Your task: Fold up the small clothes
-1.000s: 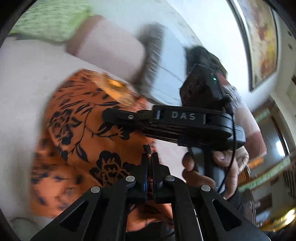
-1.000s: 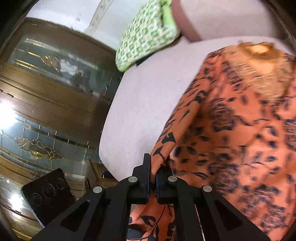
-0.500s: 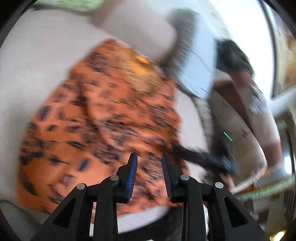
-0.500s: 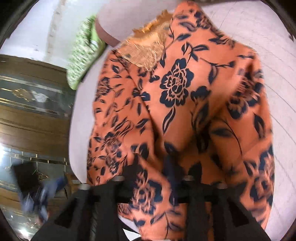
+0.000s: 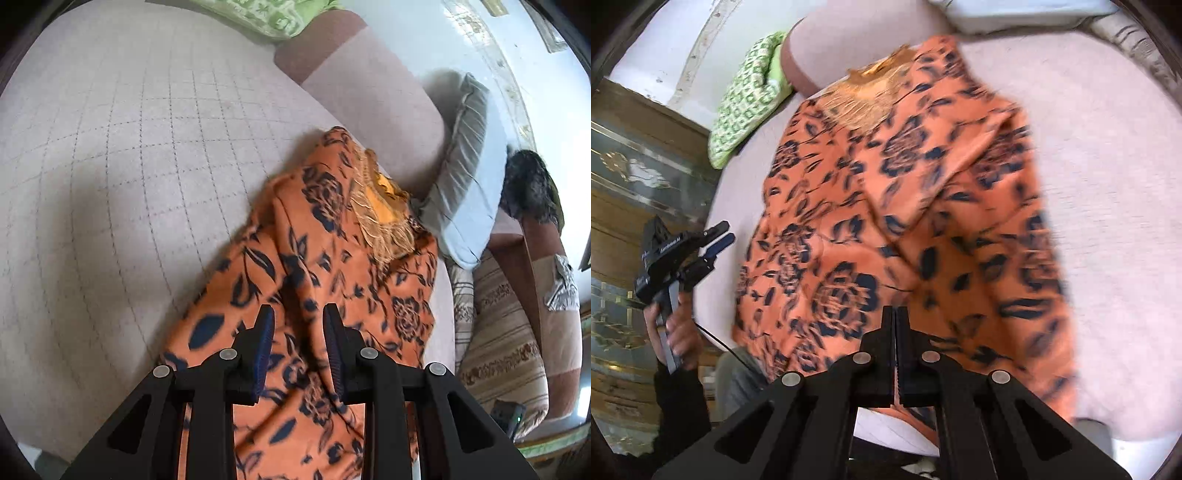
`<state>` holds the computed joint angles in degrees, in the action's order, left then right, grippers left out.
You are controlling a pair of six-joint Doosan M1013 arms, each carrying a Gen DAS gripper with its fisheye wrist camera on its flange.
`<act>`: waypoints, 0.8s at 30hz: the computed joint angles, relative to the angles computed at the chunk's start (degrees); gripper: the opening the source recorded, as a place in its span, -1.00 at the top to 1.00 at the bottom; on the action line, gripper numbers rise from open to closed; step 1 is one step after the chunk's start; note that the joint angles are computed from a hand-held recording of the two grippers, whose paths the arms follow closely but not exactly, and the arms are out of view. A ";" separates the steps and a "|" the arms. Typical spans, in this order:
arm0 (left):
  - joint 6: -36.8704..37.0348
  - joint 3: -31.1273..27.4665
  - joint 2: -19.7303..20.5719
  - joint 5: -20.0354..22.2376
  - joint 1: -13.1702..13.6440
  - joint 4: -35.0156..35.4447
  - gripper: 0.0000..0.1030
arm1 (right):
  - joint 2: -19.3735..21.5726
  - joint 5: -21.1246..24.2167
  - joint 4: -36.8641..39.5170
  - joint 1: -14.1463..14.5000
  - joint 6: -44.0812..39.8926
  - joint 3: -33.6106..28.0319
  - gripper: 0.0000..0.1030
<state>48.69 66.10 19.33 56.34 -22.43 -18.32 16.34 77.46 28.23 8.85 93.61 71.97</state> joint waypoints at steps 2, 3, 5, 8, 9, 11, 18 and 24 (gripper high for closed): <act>0.24 -0.81 1.92 -0.89 0.30 -1.26 0.50 | 0.16 -0.51 0.61 -0.37 -1.45 0.75 0.85; 0.45 -0.96 2.46 -1.11 0.72 -2.62 0.50 | 0.27 -1.01 3.16 -0.66 -2.60 1.24 0.82; 0.67 -1.26 3.71 -1.76 1.12 -4.58 0.50 | 0.68 -2.02 8.04 -0.74 -4.89 1.65 0.44; 2.03 -1.34 4.54 -3.24 1.22 -6.16 0.50 | 1.87 -4.85 6.65 1.10 -5.53 0.14 -0.36; 2.12 -1.35 5.07 -3.84 1.21 -6.47 0.50 | 2.63 -4.72 6.29 1.54 -5.22 -0.69 -0.36; 2.11 -1.44 5.66 -4.33 1.47 -7.42 0.49 | 4.59 -4.32 7.08 1.98 -5.68 -2.65 -0.34; 3.35 -1.35 6.84 -6.17 2.73 -11.06 0.48 | 7.27 1.90 2.06 3.19 -4.94 -6.72 0.92; 6.03 0.12 7.61 -9.68 3.61 -16.62 0.42 | 5.85 4.09 -4.96 2.72 -0.55 -6.77 0.87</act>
<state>54.71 66.22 26.94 46.66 -18.83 -34.94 22.18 81.56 23.27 11.56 93.06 65.20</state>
